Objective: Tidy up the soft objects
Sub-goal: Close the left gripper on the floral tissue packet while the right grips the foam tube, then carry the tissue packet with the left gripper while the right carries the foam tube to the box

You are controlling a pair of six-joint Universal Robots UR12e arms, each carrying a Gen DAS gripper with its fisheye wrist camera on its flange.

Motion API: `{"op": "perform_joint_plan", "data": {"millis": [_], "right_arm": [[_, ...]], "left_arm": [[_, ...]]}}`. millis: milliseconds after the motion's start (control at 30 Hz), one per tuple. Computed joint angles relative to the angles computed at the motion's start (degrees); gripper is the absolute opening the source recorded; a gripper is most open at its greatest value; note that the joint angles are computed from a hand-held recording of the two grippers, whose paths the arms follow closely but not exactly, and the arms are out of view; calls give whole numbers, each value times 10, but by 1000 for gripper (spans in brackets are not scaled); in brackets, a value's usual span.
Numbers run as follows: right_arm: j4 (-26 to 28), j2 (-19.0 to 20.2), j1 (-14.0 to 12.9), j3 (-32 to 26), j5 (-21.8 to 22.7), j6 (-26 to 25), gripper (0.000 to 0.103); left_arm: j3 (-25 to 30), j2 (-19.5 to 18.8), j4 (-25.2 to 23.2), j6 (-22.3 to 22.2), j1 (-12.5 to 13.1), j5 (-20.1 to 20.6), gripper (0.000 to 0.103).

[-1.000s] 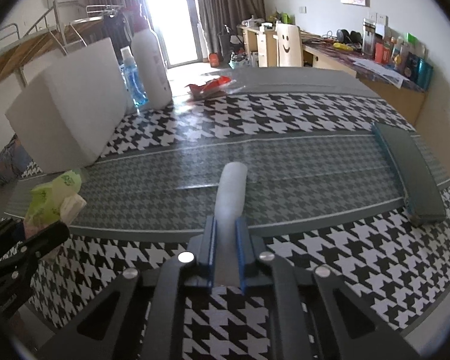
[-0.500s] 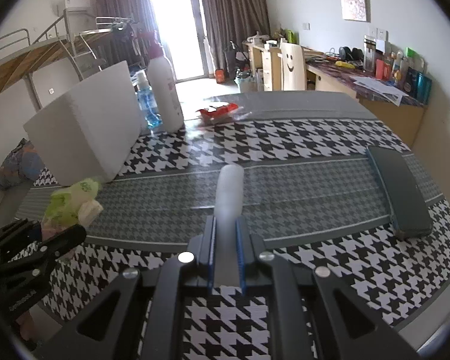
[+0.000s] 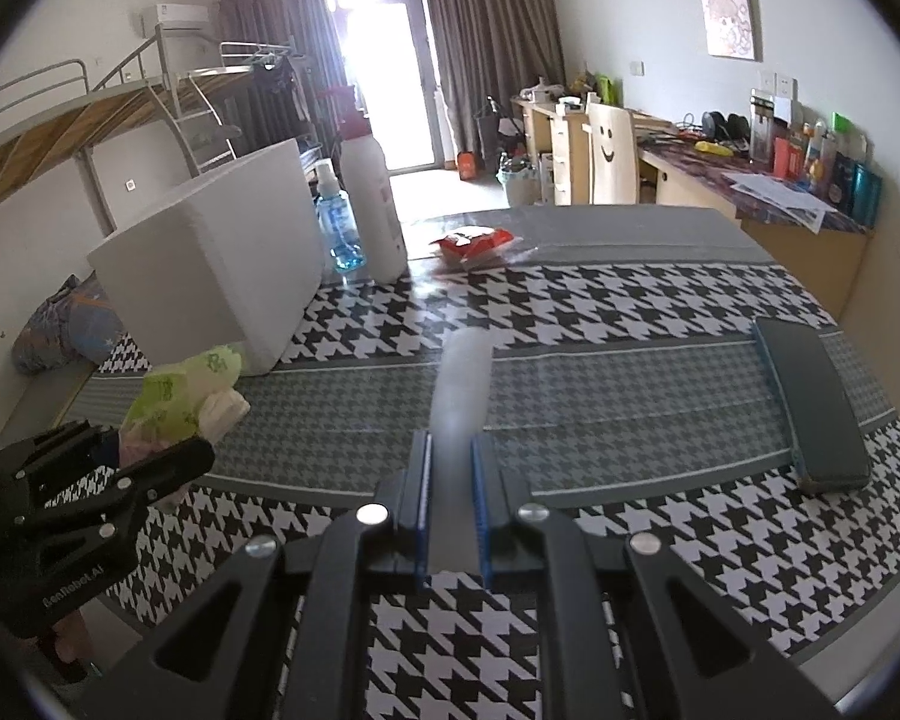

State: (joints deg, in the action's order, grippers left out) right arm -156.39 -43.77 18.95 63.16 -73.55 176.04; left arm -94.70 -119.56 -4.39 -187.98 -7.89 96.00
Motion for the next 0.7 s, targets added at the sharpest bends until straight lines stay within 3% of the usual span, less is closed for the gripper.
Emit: {"op": "perform_joint_plan", "data": {"millis": [700], "right_arm": [[-33,4,1,-12,6,2,16]], "left_arm": [[17,0,27,17,5,7,33]]}}
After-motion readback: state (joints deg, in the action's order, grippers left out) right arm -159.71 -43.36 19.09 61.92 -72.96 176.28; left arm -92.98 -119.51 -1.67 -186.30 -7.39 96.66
